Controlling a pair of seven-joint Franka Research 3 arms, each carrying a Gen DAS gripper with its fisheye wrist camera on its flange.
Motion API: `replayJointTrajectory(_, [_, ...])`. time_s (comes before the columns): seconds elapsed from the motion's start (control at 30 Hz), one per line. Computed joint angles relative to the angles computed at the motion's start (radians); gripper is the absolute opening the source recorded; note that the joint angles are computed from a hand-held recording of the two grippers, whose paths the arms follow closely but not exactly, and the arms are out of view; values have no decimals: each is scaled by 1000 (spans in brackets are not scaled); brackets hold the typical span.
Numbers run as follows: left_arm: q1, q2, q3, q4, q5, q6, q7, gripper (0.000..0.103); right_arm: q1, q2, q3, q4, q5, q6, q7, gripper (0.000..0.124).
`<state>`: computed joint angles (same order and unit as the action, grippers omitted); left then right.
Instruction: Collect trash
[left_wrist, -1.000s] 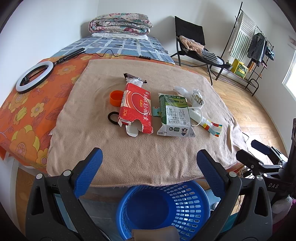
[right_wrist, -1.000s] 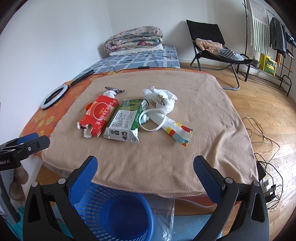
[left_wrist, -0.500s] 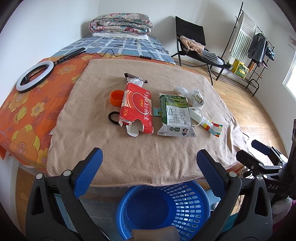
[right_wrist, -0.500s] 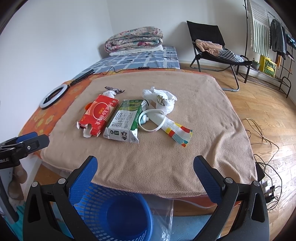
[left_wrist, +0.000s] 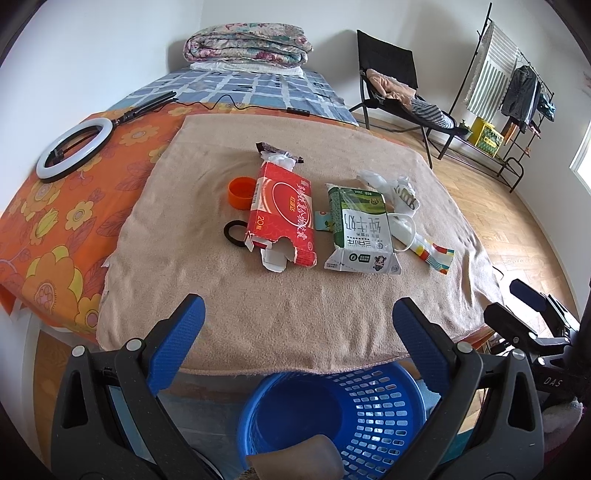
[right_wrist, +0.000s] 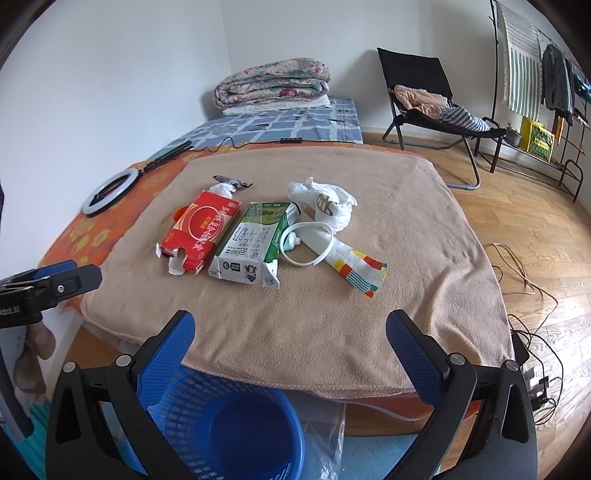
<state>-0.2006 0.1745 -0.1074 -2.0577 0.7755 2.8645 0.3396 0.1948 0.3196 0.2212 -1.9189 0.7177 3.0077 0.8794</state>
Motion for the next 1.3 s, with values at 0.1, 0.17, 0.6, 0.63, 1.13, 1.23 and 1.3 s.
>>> replayJointTrajectory(0.1, [8,11,-4,7,-31,4,29,103,-40,9,46,10,73,9,-74,102])
replayJointTrajectory(0.17, [10,18,-1,22,-41,-9,48,103,-41,16,40,24,87,-10,-77,102])
replayJointTrajectory(0.6, [148,171,-93,198,-503,-5,477,86,-43,222,-39,381,19,-421,60,102])
replayJointTrajectory(0.63, [169,189,-112,214,-556,-10,517,82,-38,252,-44,425,1,-450,76,102])
replayJointTrajectory(1.13, [243,410,-159,462,-833,-132,717,53,-19,704,-20,1100,-118,-833,341,61])
replayJointTrajectory(1.23, [238,433,-158,490,-850,-150,730,53,-19,781,-8,1224,-129,-898,387,51])
replayJointTrajectory(1.3, [239,446,-162,505,-864,-161,741,49,-12,836,-4,1314,-145,-936,419,50])
